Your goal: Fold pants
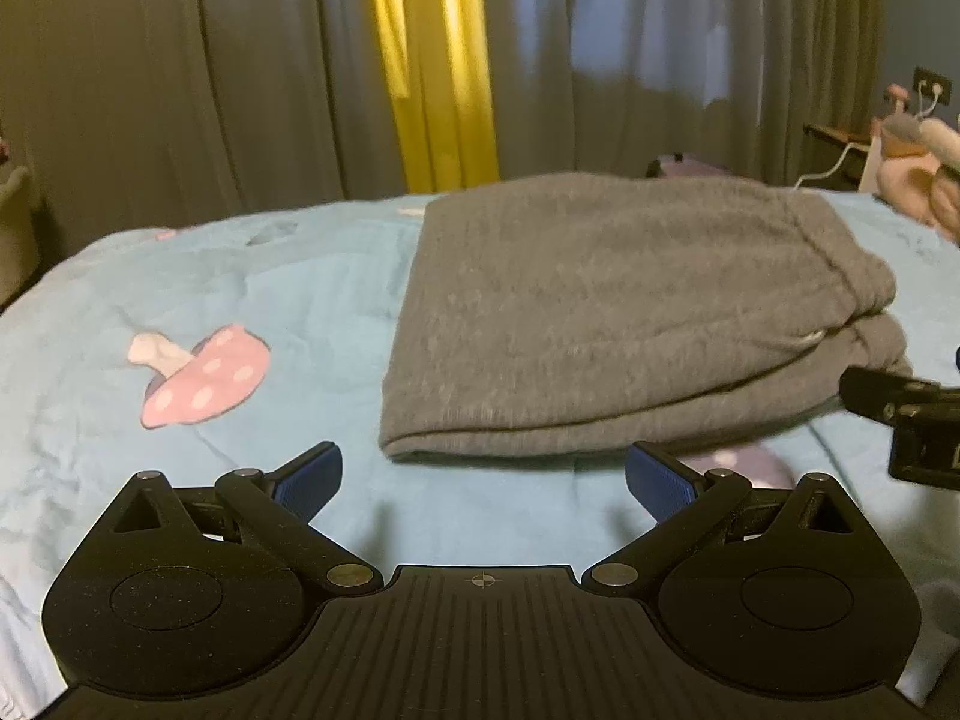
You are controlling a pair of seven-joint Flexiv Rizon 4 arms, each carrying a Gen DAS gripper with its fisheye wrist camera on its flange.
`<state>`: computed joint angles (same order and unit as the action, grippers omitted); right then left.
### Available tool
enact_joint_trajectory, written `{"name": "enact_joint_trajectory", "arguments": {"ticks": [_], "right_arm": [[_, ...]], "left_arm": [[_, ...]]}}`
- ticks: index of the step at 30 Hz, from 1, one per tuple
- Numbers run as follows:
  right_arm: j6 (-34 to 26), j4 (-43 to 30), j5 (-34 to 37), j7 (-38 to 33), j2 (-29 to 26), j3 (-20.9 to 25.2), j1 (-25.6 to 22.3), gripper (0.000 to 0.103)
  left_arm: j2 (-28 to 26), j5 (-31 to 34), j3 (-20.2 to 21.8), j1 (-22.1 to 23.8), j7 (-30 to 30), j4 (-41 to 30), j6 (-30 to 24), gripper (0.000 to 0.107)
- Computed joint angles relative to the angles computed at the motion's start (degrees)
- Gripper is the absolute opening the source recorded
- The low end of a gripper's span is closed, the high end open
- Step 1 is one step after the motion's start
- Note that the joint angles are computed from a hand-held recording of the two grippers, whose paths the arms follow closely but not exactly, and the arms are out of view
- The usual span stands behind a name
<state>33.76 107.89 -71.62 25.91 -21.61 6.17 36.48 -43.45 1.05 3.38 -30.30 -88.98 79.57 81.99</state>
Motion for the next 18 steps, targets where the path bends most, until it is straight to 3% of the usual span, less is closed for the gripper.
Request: {"name": "enact_joint_trajectory", "arguments": {"ticks": [4,18], "right_arm": [[0.2,0.0,0.6,0.0,-0.1,0.0,-0.1,0.099],[-0.6,-0.5,0.7,-2.2,-0.5,0.0,0.4,0.099]], "left_arm": [[0.5,-1.3,-3.2,2.0,1.6,1.2,0.6,0.103],[0.9,-2.6,-2.5,1.5,2.2,1.8,0.1,0.103]]}}
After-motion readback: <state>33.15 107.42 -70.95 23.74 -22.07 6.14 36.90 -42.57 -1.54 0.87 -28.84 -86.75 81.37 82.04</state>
